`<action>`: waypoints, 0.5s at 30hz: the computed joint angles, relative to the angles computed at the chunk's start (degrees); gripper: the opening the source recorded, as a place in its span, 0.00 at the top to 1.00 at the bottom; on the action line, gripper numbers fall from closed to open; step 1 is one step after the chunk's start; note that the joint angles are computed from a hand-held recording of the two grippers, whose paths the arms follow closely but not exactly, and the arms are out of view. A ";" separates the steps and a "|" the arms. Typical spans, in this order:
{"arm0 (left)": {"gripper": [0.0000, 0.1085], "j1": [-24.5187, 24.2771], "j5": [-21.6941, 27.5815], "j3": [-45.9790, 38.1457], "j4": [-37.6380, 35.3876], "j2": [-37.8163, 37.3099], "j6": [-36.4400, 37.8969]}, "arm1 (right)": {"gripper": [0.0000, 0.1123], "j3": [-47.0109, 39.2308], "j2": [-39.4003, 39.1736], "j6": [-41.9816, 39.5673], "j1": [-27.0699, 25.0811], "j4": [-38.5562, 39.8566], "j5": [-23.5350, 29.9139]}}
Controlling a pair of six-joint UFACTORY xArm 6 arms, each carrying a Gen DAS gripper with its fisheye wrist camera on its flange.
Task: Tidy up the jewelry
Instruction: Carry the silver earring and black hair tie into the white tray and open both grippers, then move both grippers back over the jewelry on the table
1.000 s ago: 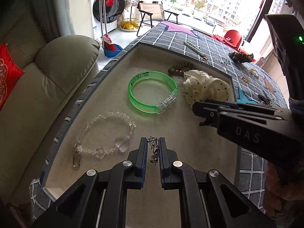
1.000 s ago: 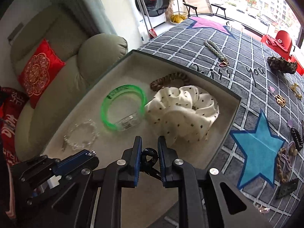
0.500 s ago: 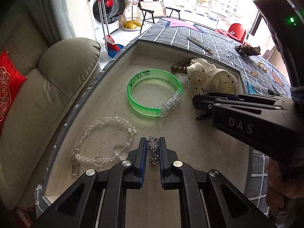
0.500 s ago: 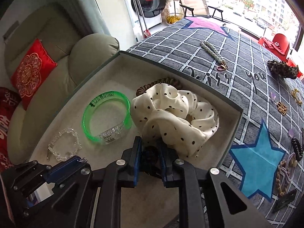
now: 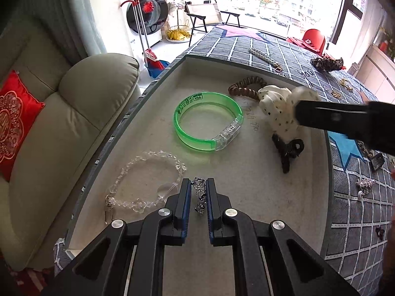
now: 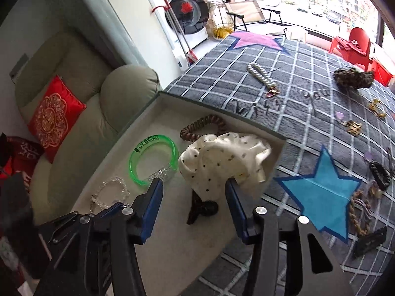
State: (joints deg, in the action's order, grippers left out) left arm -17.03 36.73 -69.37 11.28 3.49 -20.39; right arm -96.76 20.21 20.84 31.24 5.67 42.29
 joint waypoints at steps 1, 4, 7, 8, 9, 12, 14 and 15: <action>0.79 -0.01 0.10 -0.01 0.24 -0.05 -0.19 | 0.49 2.16 -1.79 0.53 -0.20 -0.01 -0.92; 0.09 -0.17 -1.74 1.47 4.17 -1.30 -4.13 | 0.49 7.80 -6.48 1.48 -0.85 0.56 -2.89; 0.09 -0.53 -2.78 2.19 5.00 -2.31 -3.77 | 0.49 12.39 -10.28 1.53 -1.48 1.61 -4.44; 0.09 -0.62 -2.57 2.19 5.22 -2.49 -3.90 | 0.49 13.97 -11.60 1.68 -1.64 1.90 -4.92; 0.09 -0.71 -2.32 2.10 5.73 -2.61 -4.30 | 0.49 15.59 -12.96 1.78 -1.78 2.22 -5.30; 0.09 -0.92 -2.01 2.20 6.09 -3.31 -4.92 | 0.48 19.95 -16.67 2.51 -2.05 2.19 -5.98; 0.09 -1.08 -1.91 2.93 6.69 -4.44 -5.77 | 0.42 23.26 -19.46 2.81 -2.38 2.56 -6.58; 0.09 -1.15 -1.87 3.41 6.98 -5.11 -6.12 | 0.41 25.03 -20.96 3.29 -2.50 2.50 -6.94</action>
State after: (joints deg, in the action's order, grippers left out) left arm -18.18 34.86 -65.96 18.27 -1.62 -26.51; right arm -71.73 -0.76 24.13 28.74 8.16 35.35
